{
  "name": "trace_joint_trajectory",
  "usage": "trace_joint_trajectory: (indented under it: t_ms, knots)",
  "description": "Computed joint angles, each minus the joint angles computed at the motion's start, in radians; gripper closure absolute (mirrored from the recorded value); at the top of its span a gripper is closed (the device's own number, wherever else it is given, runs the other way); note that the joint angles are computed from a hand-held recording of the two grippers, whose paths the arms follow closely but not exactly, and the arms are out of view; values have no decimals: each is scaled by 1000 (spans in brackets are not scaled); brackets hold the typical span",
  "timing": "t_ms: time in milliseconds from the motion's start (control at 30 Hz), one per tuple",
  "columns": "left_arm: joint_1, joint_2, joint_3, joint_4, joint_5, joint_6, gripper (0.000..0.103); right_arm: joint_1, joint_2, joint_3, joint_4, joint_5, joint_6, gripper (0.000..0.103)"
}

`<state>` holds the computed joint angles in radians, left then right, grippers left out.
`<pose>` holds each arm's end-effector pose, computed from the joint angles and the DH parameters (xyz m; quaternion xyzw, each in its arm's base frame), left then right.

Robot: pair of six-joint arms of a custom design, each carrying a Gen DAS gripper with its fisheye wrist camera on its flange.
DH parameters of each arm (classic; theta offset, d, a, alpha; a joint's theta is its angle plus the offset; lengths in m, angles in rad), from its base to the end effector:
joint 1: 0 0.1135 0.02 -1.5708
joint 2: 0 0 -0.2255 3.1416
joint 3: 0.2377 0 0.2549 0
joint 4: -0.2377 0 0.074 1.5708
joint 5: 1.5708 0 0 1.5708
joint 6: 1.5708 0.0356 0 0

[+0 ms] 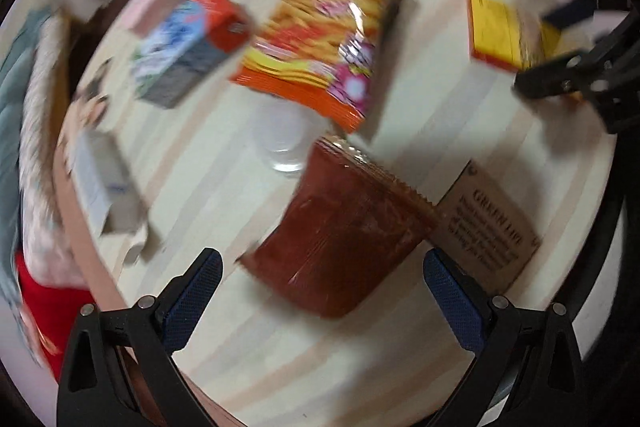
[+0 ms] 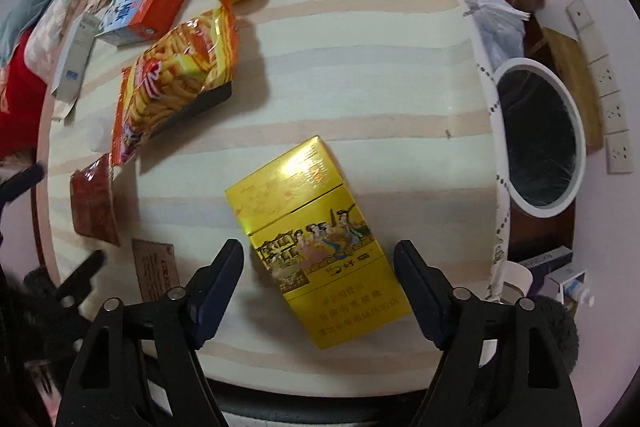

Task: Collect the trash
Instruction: 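Grasp the red snack bag with left tool while right tool grasps yellow cigarette box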

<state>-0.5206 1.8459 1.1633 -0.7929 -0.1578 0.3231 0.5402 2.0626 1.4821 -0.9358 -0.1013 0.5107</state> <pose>0.2819 -0.1552 0.1122 0.4043 0.9100 0.0737 0.0550 0.3176 0.1947 0.1173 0.0161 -0.9982 -0.0574 0.0018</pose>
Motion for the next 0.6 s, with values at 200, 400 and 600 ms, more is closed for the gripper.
trace_joint_trajectory:
  t_ms: [200, 400, 600]
  knots:
    - [41, -9, 52, -50, 70, -105, 46, 58, 16, 7, -14, 77, -16, 21]
    - [114, -123, -66, -74, 142, -319, 52, 87, 26, 27, -1, 58, 119, 27]
    - [218, -256, -197, -46, 222, -467, 60, 58, -4, -12, 41, -52, 118, 26]
